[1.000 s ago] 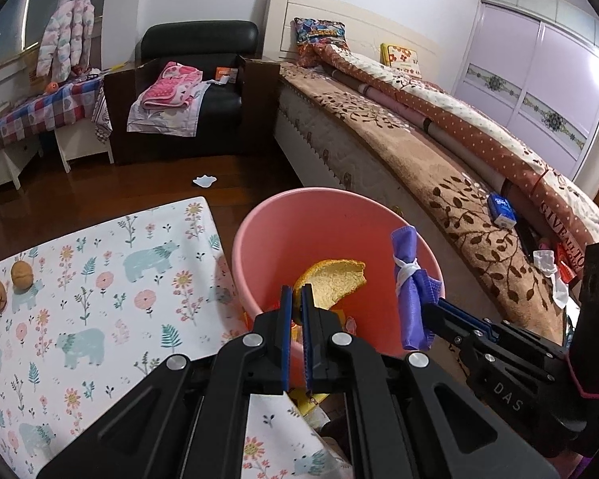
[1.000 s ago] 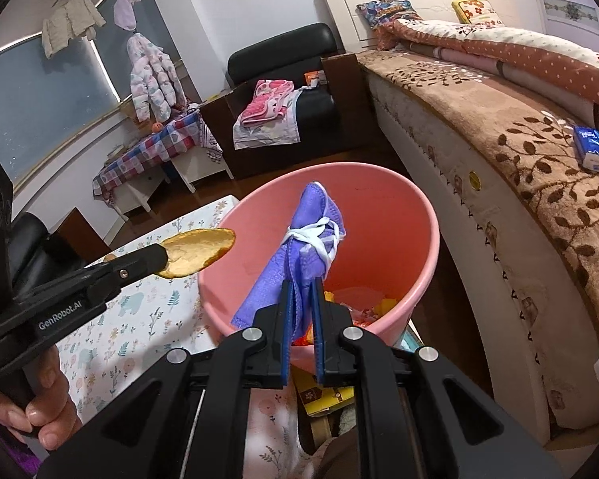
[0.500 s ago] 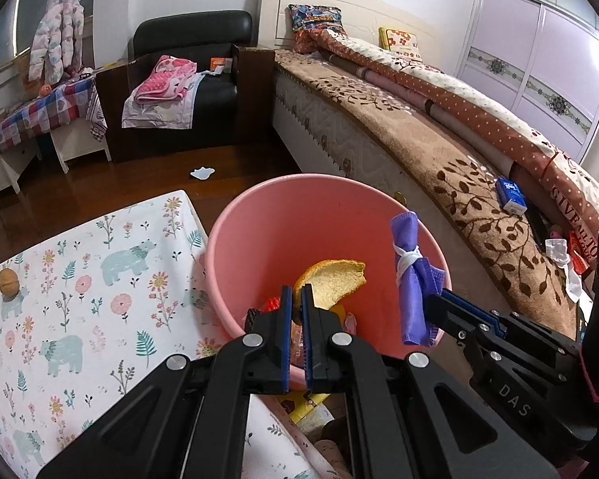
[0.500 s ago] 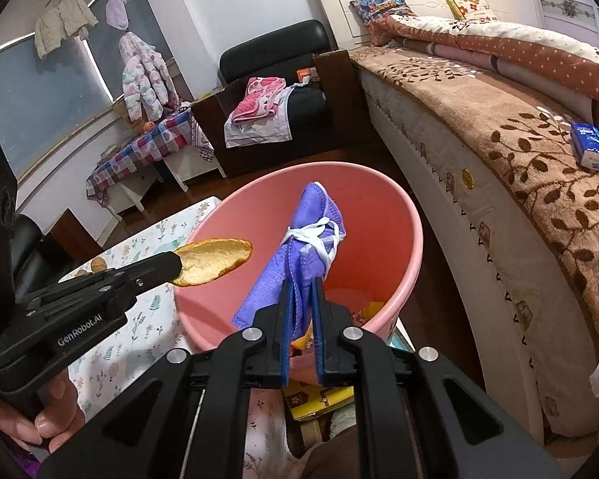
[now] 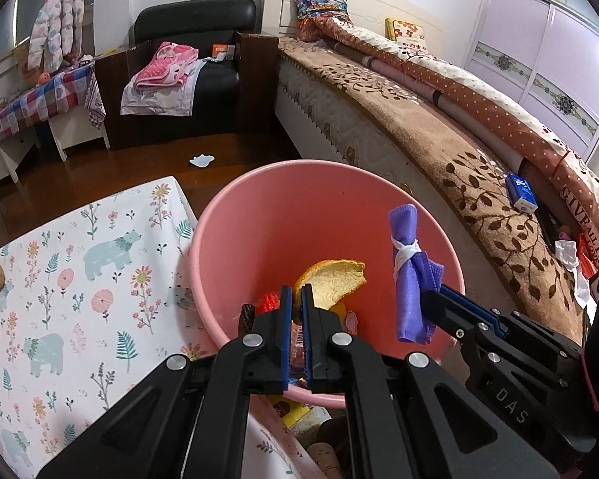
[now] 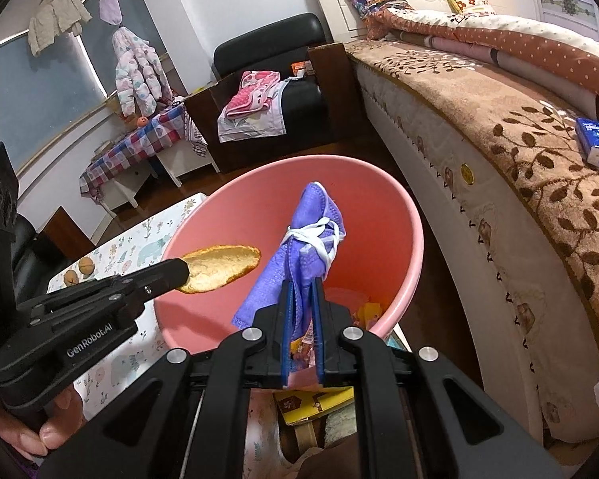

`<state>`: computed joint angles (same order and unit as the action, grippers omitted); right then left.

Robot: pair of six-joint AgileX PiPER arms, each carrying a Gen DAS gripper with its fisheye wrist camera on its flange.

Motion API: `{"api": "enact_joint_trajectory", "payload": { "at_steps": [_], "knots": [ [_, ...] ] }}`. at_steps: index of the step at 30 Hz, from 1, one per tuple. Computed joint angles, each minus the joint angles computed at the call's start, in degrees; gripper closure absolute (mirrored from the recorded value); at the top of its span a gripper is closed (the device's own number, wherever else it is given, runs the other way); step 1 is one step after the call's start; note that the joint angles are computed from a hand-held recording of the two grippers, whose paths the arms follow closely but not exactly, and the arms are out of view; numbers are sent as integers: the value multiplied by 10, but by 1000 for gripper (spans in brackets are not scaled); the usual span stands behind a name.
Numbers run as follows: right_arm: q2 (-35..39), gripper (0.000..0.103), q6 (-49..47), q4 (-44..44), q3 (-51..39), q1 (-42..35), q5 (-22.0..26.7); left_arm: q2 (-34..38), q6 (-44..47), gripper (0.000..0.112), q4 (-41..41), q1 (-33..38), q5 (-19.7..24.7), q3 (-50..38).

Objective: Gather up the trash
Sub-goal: 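Open the left gripper over the bucket while the right releases the purple bundle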

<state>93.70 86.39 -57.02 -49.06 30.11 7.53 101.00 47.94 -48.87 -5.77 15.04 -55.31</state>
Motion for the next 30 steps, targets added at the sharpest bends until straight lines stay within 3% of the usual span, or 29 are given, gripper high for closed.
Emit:
{"api": "enact_joint_trajectory", "payload": {
  "at_steps": [15, 18, 20, 22, 26, 30],
  "knots": [
    [18, 94, 13, -24, -8, -2, 17, 16, -2, 107, -16, -9, -7, -8],
    [21, 93, -30, 20, -10, -7, 10, 13, 38, 103, -58, 2, 2, -5],
    [23, 91, -103, 96, -10, -16, -3, 9, 55, 90, -71, 6, 1, -2],
    [22, 90, -110, 103, -9, -20, -6, 3, 62, 78, -76, 10, -1, 1],
    [16, 78, -65, 63, -4, -20, -7, -6, 85, 72, -101, 20, 7, 6],
    [10, 77, -14, 15, 3, -14, -6, -18, 87, 65, -106, 20, -2, 18]
  ]
}}
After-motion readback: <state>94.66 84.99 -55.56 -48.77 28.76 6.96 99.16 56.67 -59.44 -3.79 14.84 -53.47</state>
